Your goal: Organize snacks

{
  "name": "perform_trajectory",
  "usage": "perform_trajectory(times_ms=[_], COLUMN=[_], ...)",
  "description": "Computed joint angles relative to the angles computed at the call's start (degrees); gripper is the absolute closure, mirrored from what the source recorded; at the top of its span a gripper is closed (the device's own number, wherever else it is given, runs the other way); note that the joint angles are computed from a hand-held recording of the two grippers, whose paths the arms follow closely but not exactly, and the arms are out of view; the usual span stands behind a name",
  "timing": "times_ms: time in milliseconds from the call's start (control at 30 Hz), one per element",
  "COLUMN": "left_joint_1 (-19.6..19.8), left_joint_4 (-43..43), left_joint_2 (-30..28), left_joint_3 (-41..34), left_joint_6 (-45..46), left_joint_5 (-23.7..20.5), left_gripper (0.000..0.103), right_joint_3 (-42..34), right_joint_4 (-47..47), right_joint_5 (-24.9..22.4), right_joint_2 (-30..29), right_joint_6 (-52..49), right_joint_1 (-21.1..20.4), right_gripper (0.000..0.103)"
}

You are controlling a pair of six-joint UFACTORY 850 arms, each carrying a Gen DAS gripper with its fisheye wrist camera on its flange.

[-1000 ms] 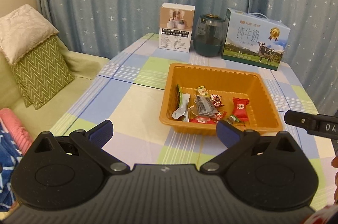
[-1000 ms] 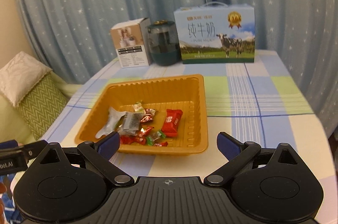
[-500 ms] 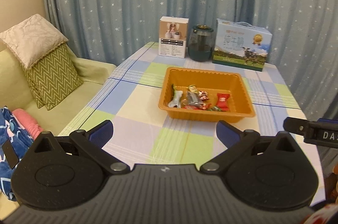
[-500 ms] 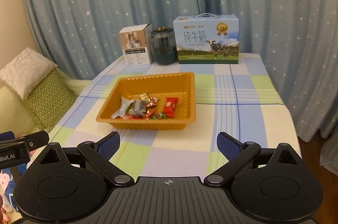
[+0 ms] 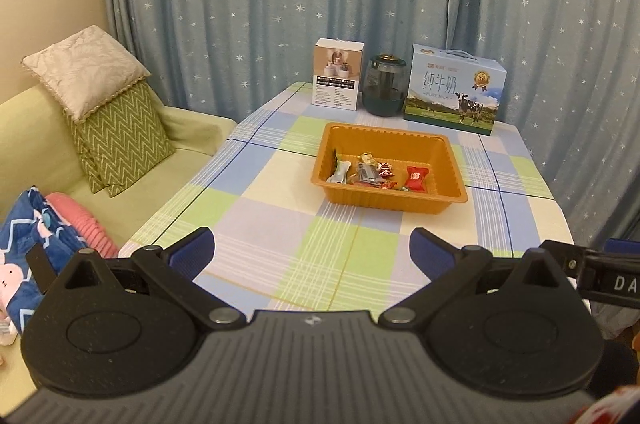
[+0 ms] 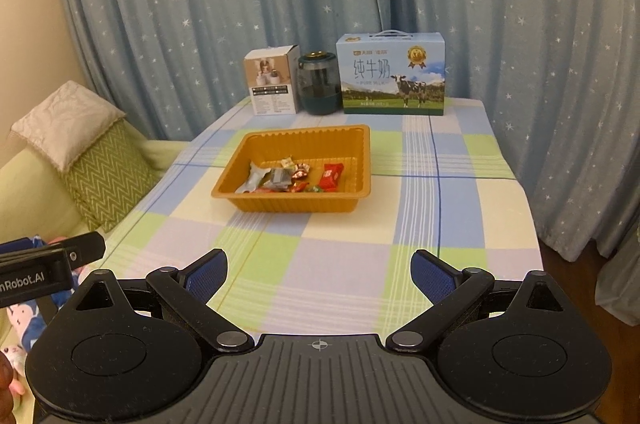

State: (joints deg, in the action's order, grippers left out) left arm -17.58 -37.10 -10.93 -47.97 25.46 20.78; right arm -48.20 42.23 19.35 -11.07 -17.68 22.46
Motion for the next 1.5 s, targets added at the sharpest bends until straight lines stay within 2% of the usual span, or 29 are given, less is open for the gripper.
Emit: perform_trajectory(times_ms=[233,533,1500], left_joint_1=[-0.1,-0.4,0.0], left_joint_4=[-0.1,-1.2,2.6], left_joint_2=[2.7,4.3,3.6], left_joint_3=[2.7,3.9,3.1], left_joint_6=[-0.2,1.1,-2.0], left_joint_5=[-0.4,0.1,-0.5], left_gripper=[0.0,0.0,0.0], right_joint_3=[2.8,3.7,3.2], right_joint_4=[2.7,3.6,4.9], right_joint_5=[1.5,2.6,2.6], right_joint_2=[3.0,4.0,3.9], right_joint_6=[-3.2,-4.1,-5.7], right_joint_1=[2.1,2.3,2.4], right_gripper=[0.005,0.005,0.005])
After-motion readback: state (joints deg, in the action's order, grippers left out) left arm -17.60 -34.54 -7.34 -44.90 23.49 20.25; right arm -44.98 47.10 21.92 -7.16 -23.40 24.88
